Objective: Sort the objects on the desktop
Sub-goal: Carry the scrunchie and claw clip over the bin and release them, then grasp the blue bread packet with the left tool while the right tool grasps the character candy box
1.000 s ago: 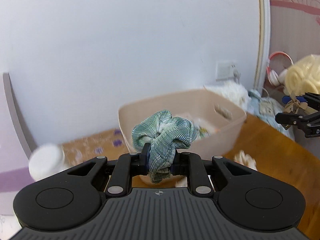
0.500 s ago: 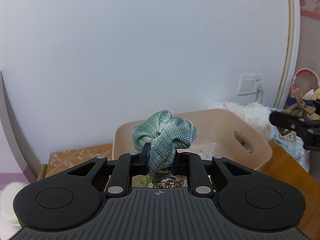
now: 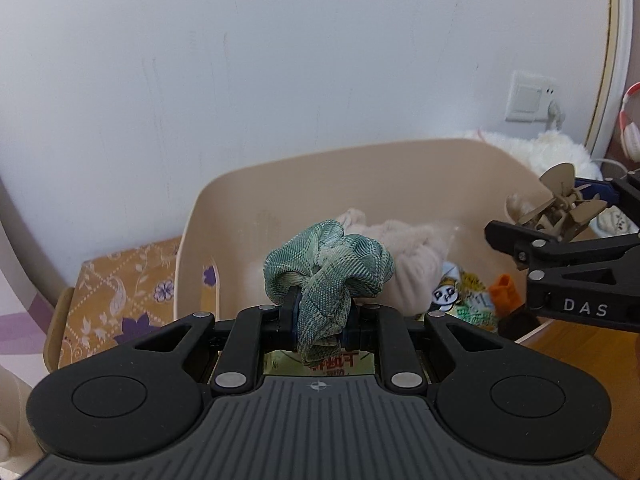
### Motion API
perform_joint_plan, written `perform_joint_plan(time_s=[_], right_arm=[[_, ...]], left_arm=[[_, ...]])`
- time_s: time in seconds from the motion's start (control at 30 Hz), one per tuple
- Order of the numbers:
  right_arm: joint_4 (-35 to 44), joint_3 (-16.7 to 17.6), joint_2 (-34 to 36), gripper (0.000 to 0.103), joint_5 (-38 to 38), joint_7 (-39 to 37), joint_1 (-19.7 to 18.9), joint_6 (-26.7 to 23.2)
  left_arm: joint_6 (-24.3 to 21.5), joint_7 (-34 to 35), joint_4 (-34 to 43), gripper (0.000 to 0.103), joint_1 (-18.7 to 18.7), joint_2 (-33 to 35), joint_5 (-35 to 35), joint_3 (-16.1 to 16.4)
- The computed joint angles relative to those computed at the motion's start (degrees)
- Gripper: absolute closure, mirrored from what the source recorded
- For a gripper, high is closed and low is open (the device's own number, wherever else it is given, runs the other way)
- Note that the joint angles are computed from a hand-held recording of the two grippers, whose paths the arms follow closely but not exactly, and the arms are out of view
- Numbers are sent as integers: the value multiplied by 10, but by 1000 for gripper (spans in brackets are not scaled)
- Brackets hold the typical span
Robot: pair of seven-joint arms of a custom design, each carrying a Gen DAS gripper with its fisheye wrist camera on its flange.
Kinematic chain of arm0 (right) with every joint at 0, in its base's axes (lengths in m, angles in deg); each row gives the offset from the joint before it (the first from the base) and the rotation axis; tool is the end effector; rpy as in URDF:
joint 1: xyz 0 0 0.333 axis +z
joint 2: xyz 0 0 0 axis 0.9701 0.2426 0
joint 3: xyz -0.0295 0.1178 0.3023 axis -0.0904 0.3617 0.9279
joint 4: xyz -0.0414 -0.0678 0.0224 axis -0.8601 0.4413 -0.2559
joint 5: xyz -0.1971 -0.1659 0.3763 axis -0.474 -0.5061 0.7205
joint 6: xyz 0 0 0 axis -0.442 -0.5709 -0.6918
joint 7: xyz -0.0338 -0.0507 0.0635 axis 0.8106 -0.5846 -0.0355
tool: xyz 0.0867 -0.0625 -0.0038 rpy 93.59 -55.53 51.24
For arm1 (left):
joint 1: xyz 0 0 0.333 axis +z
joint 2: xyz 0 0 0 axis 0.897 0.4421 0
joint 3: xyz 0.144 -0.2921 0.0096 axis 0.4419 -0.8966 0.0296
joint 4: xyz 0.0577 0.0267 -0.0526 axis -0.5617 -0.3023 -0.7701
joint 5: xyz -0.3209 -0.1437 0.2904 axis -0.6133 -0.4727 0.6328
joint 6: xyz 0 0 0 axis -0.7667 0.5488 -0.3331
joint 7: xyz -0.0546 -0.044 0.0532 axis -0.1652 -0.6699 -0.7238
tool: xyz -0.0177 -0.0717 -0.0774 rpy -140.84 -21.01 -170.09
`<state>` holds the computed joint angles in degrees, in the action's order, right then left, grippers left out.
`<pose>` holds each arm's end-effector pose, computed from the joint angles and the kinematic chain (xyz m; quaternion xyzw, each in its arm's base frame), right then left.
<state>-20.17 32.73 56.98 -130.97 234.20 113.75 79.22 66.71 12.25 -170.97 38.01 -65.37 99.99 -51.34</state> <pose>0.6962 0.4497 0.4253 -0.6870 0.5197 -0.3553 0.3630 0.6876 -0.3684 0.4643 -0.5866 0.6977 -0.2889 0.2925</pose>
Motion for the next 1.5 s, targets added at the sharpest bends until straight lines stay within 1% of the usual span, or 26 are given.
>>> perform_joint_plan(time_s=[0.1,0.13,0.17,0.2,0.23,0.27,0.3,0.33,0.37,0.4,0.53,0.6,0.67,0.8,0.87,1.03,1.1,1.2,1.27,1.3,1.37,1.5], right_arm=[[8,17,4,16,26,-39,-9,-16],[-2,10,-1,16,19,-30,-2,-17],[-5,8,-3,15,17,-30,1,-20],[-8,8,-6,12,14,-30,2,-20],[-8,10,-8,13,13,-32,3,-22],[-10,11,-10,11,13,-33,3,-24],[-15,10,-14,7,8,-30,6,-25],[-20,7,-20,5,-1,-25,8,-20],[-26,5,-25,1,-11,-16,12,-18],[-30,2,-29,0,-22,-6,15,-17],[-50,5,-54,0,-57,29,18,-19],[-68,6,-72,0,-86,60,21,-18],[-95,10,-99,0,-123,92,24,-16],[-143,27,-140,0,-175,119,12,-10],[-182,39,-172,0,-201,133,9,-17],[-277,73,-247,0,-266,174,-2,-26],[-304,89,-268,0,-270,171,-12,-30],[-361,121,-318,0,-266,172,-20,-37],[-391,141,-343,0,-260,164,-27,-41],[-412,154,-362,0,-254,156,-28,-51],[-437,174,-377,0,-251,148,-35,-60],[-480,211,-399,0,-244,126,-53,-61]], left_arm=[[-21,22,12,83,3,8,-20,-8],[-23,16,5,83,-1,3,-15,-5],[-25,4,-3,75,-5,-3,-5,0],[-24,-1,-7,61,-5,-6,-2,0],[-20,-8,-10,52,-6,-9,4,0],[-16,-23,-17,34,-10,-15,19,4],[-13,-41,-22,24,-15,-20,39,9],[-10,-56,-28,23,-18,-27,58,11],[-8,-61,-34,23,-17,-33,69,8],[-10,-59,-39,23,-13,-40,72,2],[-16,-72,-61,23,-3,-66,88,-16],[-14,-78,-79,23,4,-84,92,-26],[-7,-79,-104,23,13,-107,89,-39],[-6,-111,-163,22,24,-161,129,-62],[0,-131,-197,22,34,-191,144,-77],[11,-163,-283,22,60,-266,147,-121],[9,-171,-315,22,68,-295,146,-140],[17,-175,-360,22,78,-334,139,-167],[12,-180,-384,22,86,-354,135,-187],[8,-191,-396,22,90,-365,136,-198],[13,-196,-420,22,97,-384,123,-214],[16,-207,-458,22,111,-410,98,-248]])
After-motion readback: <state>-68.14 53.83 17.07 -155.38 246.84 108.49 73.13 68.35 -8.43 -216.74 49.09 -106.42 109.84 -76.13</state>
